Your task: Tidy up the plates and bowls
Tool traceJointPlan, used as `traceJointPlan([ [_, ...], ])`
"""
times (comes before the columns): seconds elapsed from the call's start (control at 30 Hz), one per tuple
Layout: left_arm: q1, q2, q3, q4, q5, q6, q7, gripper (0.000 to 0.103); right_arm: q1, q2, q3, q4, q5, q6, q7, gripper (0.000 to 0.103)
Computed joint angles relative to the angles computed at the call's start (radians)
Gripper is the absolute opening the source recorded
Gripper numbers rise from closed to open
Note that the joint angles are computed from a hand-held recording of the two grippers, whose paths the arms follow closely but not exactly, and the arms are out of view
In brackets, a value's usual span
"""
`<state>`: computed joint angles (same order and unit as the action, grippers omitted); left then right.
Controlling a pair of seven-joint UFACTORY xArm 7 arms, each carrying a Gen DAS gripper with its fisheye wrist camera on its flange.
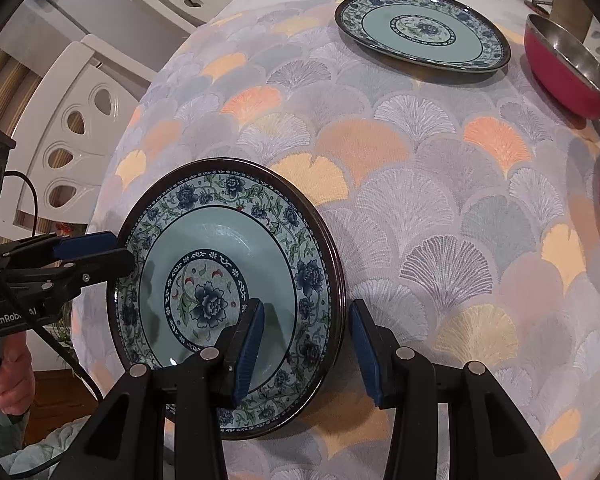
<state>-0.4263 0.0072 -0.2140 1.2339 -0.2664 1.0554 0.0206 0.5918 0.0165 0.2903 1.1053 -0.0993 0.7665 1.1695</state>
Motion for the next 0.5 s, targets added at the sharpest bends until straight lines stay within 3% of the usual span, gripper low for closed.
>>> traceJointPlan([
  [0.5,-0.007,0.053,-0.003,0.061,0.030,0.004,-0.014,0.046,-0.007,-0.013,-0.001,-0.020,0.011,-0.014,0.003,0.043],
])
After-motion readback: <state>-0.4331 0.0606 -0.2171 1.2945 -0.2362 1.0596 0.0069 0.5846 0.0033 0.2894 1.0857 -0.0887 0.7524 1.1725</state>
